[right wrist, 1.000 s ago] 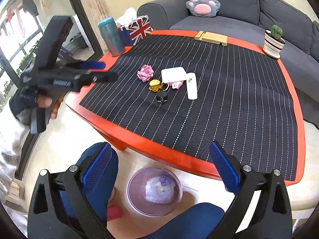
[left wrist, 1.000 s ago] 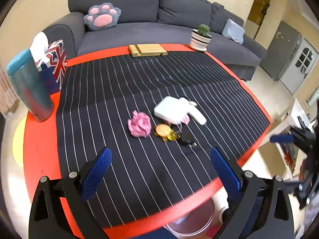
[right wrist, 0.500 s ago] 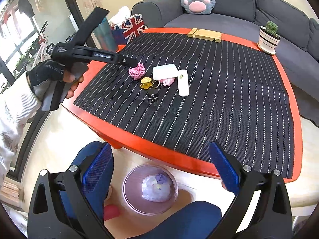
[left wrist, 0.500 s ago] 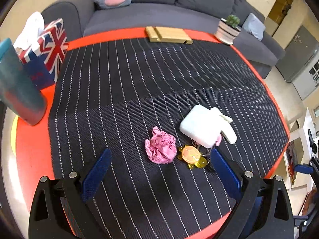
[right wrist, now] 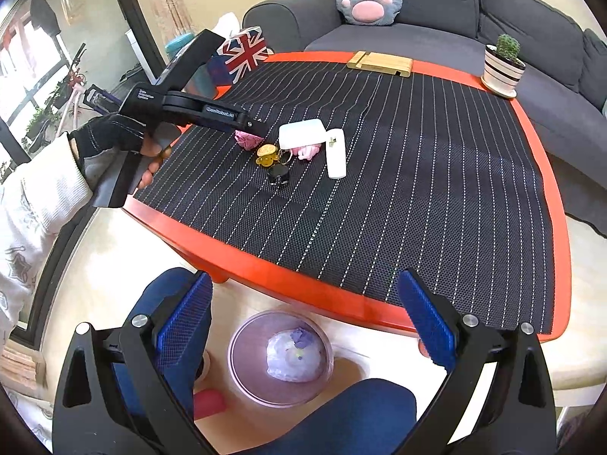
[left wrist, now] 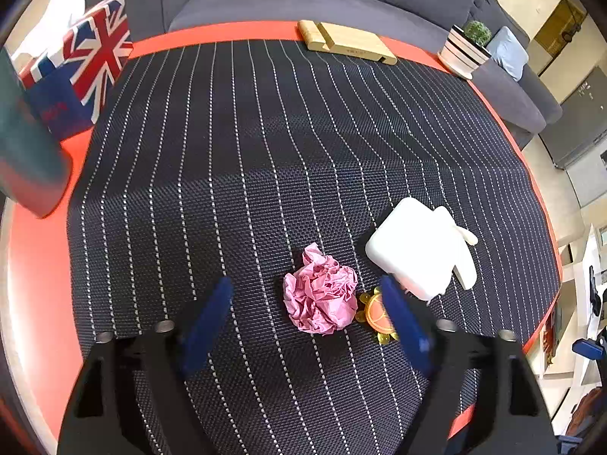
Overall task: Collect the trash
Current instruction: 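Lower the left tool onto the pink crumpled paper and close it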
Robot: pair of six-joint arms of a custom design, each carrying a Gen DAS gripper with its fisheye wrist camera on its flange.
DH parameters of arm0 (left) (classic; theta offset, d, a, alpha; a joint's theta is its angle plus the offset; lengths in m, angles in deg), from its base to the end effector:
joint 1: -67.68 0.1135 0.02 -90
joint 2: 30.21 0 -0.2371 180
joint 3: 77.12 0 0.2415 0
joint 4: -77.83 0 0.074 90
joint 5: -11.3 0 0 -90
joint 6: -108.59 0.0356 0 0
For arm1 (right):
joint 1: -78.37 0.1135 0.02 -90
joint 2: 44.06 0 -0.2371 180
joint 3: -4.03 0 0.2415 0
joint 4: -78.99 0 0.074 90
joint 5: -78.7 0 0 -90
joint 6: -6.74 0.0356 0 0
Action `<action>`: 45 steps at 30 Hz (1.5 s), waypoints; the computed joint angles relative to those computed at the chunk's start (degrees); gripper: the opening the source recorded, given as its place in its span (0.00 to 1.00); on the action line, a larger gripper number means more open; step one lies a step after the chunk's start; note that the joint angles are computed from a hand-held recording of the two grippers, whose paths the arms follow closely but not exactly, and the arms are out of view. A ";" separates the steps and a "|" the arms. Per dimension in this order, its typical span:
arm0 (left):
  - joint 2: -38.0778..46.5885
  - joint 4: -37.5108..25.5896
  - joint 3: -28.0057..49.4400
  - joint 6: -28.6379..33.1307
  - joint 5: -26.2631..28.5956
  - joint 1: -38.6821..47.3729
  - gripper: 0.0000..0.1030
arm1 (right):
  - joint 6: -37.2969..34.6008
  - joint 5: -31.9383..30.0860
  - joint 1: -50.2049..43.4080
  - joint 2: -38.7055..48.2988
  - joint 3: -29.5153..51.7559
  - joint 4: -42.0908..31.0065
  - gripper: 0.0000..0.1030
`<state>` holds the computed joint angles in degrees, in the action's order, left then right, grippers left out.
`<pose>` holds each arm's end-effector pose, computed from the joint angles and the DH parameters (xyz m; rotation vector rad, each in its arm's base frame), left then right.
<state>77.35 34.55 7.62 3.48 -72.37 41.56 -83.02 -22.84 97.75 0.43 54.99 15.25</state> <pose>0.3201 -0.1613 0.1459 0.2979 2.7528 -0.3496 0.1388 0.0564 0.2153 -0.5056 2.5373 0.3869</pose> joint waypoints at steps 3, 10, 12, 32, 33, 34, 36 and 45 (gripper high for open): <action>0.94 0.36 0.64 -0.29 0.05 -0.34 0.68 | -0.17 0.02 -0.16 0.28 0.16 0.00 0.94; 0.91 0.28 0.88 -0.08 -0.79 -0.70 0.31 | -0.02 0.51 0.51 1.22 0.82 0.29 0.94; 0.59 0.65 0.54 -0.13 -0.86 -0.70 0.30 | 0.14 0.90 1.06 2.06 1.35 0.61 0.94; -16.00 0.90 -9.31 2.67 -1.32 0.31 0.29 | 0.74 5.14 7.44 21.84 14.39 5.92 0.94; -16.52 0.86 -9.64 2.78 -1.33 0.35 0.29 | 0.84 5.40 7.79 23.65 15.72 6.04 0.94; -17.04 0.90 -10.07 2.96 -1.18 0.54 0.29 | 0.88 5.36 7.97 24.97 16.59 6.23 0.94; -17.95 0.93 -10.93 3.21 -1.15 0.82 0.29 | 1.13 5.69 8.82 28.92 19.32 6.36 0.94; -20.14 1.88 -13.92 3.35 0.04 2.24 0.29 | 2.38 6.60 10.70 45.33 31.22 4.45 0.94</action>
<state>57.22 36.43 -6.30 6.83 -72.32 43.80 -80.64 -16.24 108.45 45.76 86.21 19.70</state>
